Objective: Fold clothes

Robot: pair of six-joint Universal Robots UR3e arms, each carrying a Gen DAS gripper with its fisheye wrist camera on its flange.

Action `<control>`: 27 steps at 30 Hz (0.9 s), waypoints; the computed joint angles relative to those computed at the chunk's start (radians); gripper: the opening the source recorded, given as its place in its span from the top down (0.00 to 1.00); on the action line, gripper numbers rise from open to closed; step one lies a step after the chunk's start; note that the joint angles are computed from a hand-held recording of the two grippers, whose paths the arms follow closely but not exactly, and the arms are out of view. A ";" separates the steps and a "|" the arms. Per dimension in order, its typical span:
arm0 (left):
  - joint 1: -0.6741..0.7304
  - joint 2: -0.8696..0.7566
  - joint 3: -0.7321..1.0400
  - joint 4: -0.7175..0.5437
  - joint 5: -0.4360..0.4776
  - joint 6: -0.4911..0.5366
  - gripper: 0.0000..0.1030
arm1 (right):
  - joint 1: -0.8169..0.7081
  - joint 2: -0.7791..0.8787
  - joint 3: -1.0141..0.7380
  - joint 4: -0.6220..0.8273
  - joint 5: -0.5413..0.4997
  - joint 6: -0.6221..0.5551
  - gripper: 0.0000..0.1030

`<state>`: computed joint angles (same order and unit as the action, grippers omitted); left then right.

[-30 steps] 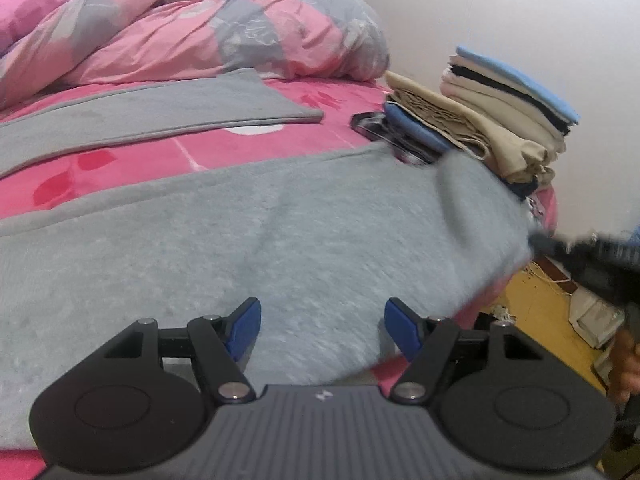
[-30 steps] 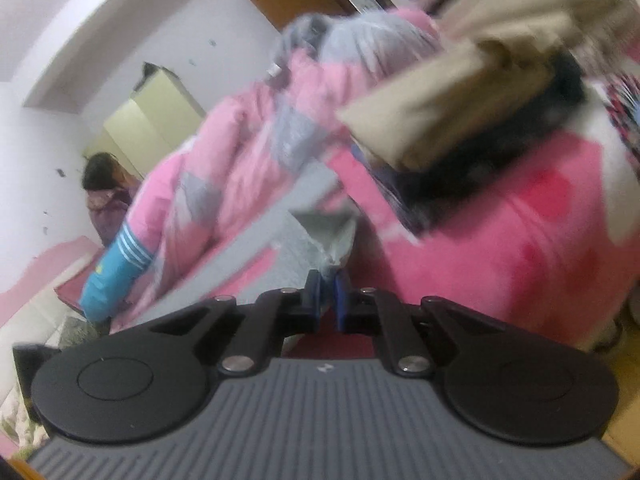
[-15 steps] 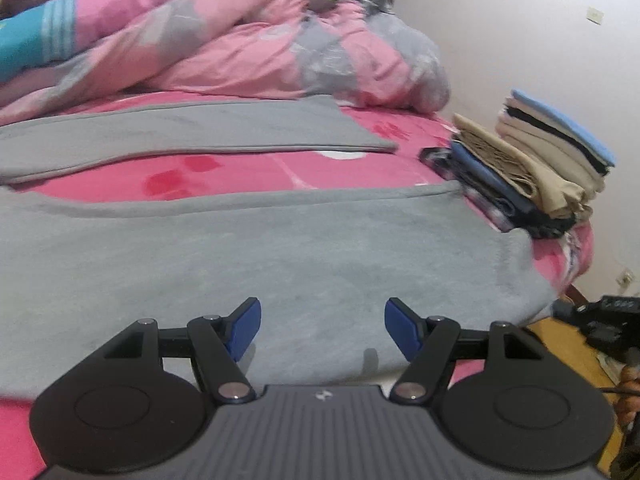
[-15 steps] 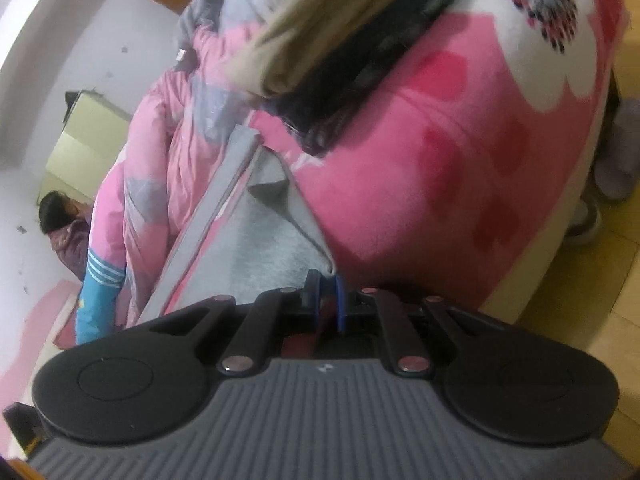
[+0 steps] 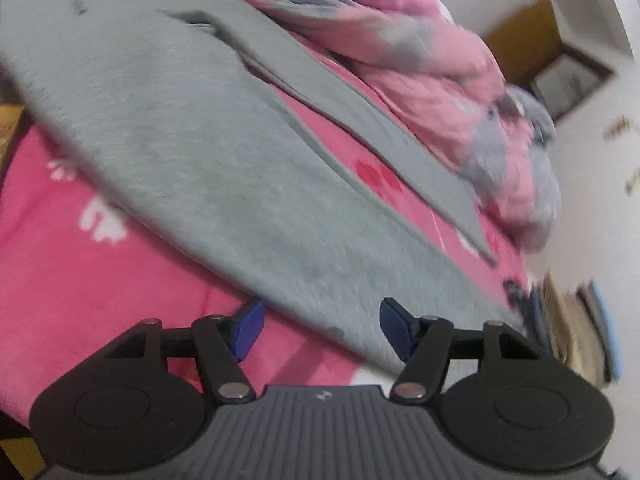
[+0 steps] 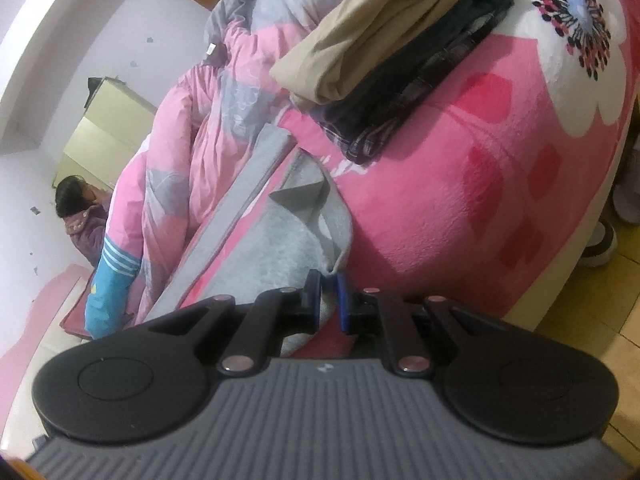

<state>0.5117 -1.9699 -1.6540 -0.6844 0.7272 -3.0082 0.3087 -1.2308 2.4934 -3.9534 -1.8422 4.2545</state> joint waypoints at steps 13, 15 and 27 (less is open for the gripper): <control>0.003 -0.062 -0.016 0.136 -0.016 -0.112 0.47 | -0.134 0.179 0.019 -0.248 0.196 0.117 0.88; 0.003 -0.060 -0.027 0.161 -0.008 -0.122 0.54 | -0.135 0.187 0.011 -0.263 0.194 0.117 0.88; 0.003 -0.107 0.124 0.219 -0.065 -0.288 0.94 | -0.247 0.031 -0.434 0.137 0.348 -0.139 1.00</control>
